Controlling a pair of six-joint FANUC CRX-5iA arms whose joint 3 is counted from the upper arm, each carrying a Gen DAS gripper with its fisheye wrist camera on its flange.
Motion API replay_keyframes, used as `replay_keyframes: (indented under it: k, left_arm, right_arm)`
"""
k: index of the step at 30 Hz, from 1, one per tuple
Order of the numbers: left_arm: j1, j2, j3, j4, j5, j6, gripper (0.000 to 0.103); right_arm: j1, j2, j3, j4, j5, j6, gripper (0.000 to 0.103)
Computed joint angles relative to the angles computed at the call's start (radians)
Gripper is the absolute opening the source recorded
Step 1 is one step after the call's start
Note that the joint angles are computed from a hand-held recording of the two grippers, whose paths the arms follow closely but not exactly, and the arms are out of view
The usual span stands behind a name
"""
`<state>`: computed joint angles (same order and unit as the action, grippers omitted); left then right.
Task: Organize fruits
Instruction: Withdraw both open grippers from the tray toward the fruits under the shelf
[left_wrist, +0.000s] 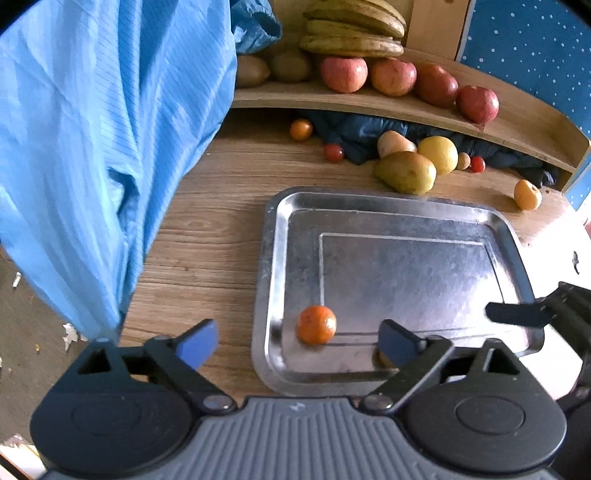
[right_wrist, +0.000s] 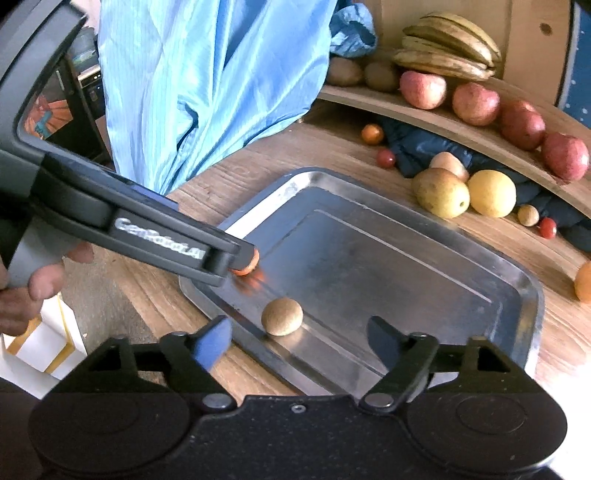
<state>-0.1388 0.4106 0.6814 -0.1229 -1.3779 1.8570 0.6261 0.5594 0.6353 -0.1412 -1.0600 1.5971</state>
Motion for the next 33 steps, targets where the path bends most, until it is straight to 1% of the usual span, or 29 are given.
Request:
replay_keyframes:
  k: [4, 7, 10, 17, 26, 33]
  left_arm:
    - [-0.002, -0.011, 0.003, -0.015, -0.025, -0.012, 0.102]
    - [-0.008, -0.011, 0.016, -0.035, -0.061, -0.027, 0.102]
    - [-0.011, -0.008, 0.029, -0.052, -0.097, -0.044, 0.102]
    - [-0.019, 0.037, 0.101, -0.091, -0.195, -0.112, 0.102]
    - [-0.013, 0.118, 0.221, -0.096, -0.239, -0.177, 0.102]
    - [0.008, 0.202, 0.342, -0.087, -0.26, -0.208, 0.102]
  right_arm:
    - [-0.006, -0.015, -0.013, 0.024, -0.005, -0.028, 0.097]
    - [0.002, -0.023, -0.032, 0.088, -0.008, -0.07, 0.102]
    - [0.006, -0.031, -0.059, 0.15, -0.008, -0.111, 0.102]
    - [0.001, -0.045, -0.093, 0.205, 0.0, -0.17, 0.102]
    - [-0.003, -0.007, -0.054, 0.245, -0.009, -0.236, 0.102]
    - [-0.012, 0.057, 0.037, 0.26, -0.044, -0.251, 0.102]
